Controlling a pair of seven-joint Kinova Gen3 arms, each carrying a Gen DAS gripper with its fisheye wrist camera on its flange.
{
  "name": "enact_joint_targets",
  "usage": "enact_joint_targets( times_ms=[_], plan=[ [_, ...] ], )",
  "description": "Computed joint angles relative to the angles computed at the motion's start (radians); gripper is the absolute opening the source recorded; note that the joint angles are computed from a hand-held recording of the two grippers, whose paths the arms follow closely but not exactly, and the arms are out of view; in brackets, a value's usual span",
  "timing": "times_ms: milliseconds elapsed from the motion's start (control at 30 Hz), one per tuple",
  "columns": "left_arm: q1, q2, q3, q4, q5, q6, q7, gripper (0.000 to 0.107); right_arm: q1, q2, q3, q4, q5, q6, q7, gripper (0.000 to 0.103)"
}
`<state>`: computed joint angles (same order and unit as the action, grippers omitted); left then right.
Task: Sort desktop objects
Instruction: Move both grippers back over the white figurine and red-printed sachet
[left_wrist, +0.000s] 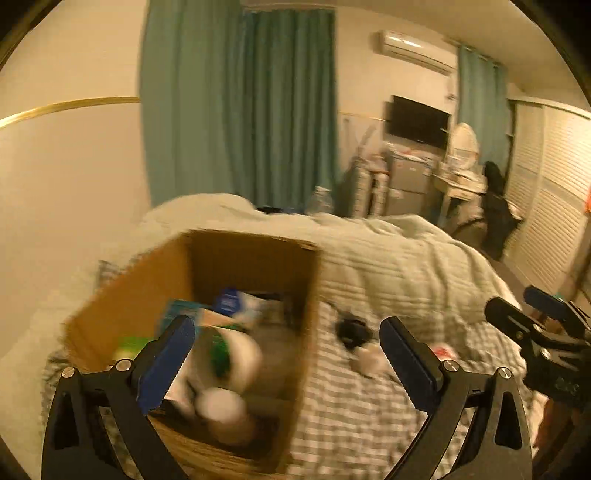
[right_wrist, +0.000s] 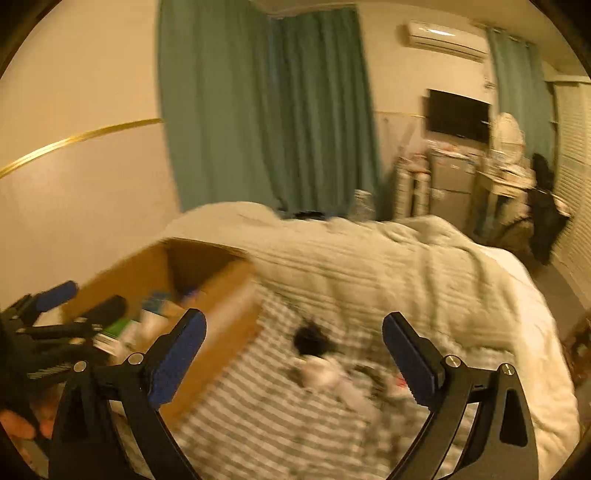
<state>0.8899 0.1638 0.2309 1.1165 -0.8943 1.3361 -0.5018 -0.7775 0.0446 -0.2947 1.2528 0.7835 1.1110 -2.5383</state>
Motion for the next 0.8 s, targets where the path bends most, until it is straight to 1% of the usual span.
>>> enact_joint_targets(
  times_ms=[67,167,267,333,400,533,667,800],
  plan=[
    [0.014,0.041,0.009,-0.037,0.012,0.0,-0.025,0.103,0.027,-0.049,0.012,0.065,-0.001,-0.003,-0.034,0.097],
    [0.047,0.112,-0.001,-0.114,0.057,0.02,-0.087,0.103,0.092,-0.099,0.01,0.13,-0.049,-0.03,-0.038,0.097],
    [0.066,0.182,-0.018,-0.183,0.113,0.04,-0.143,0.103,0.148,-0.127,0.003,0.184,-0.079,-0.05,-0.029,0.097],
    [0.081,0.236,-0.036,-0.234,0.134,0.059,-0.168,0.103,0.186,-0.142,0.01,0.22,-0.12,-0.081,-0.007,0.097],
    [0.085,0.27,-0.055,-0.259,0.164,0.06,-0.181,0.103,0.221,-0.148,0.015,0.252,-0.163,-0.113,0.012,0.097],
    [0.08,0.36,-0.09,-0.35,0.237,0.088,-0.219,0.103,0.287,-0.126,0.041,0.276,-0.285,-0.158,0.08,0.097],
    [0.091,0.413,-0.15,-0.37,0.246,0.056,-0.241,0.103,0.331,-0.07,0.079,0.269,-0.416,-0.183,0.172,0.096],
    [0.08,0.469,-0.203,-0.403,0.276,0.036,-0.279,0.103,0.336,0.018,0.106,0.208,-0.45,-0.146,0.234,0.094]
  ],
)
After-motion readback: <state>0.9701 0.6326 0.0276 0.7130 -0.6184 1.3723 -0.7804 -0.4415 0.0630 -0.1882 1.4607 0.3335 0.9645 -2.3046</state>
